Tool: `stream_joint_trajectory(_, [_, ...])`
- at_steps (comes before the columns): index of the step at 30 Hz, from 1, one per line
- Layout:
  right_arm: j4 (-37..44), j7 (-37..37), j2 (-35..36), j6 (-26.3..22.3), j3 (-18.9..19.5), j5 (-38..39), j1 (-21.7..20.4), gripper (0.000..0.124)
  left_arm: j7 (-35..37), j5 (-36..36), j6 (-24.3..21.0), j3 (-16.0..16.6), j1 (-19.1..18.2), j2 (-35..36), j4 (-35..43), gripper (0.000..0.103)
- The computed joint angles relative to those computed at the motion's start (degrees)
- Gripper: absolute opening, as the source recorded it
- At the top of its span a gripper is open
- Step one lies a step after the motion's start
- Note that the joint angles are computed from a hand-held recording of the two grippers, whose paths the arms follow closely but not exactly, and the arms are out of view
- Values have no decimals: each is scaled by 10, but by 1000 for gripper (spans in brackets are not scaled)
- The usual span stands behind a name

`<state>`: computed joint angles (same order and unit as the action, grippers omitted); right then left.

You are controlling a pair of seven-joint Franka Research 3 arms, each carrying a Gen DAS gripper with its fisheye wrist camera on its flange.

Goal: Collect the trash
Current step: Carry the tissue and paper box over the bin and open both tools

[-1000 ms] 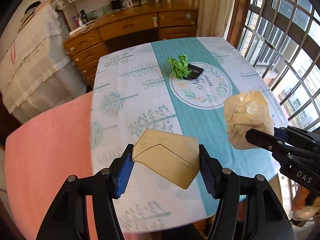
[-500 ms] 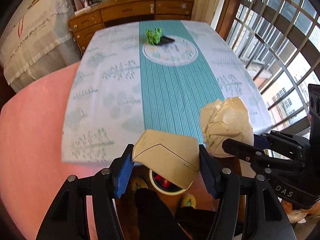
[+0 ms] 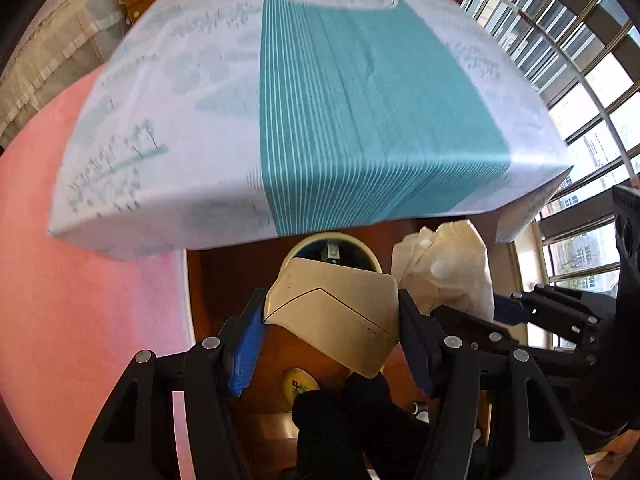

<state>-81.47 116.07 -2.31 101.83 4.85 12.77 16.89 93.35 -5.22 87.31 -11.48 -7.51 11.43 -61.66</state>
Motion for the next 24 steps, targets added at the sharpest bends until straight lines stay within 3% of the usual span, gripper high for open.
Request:
stream_joint_trajectory(5, [-152, 20, -36, 79, 7, -6, 4, 22, 21, -26, 120, 5, 8, -74, -220, 62])
stream_joint_trajectory(10, [-282, 41, -54, 166, 8, 7, 1, 22, 23, -37, 220, 6, 1, -80, -342, 62])
stream_joint_trajectory(18, [-402, 22, -27, 290, 2, 18, -5, 22, 34, -36, 348, 1, -2, -30, -433, 62])
stream_joint_trajectory(24, [-421, 1, 14, 342, -3, 26, -5, 22, 15, -15, 387, -6, 1, 19, -446, 62])
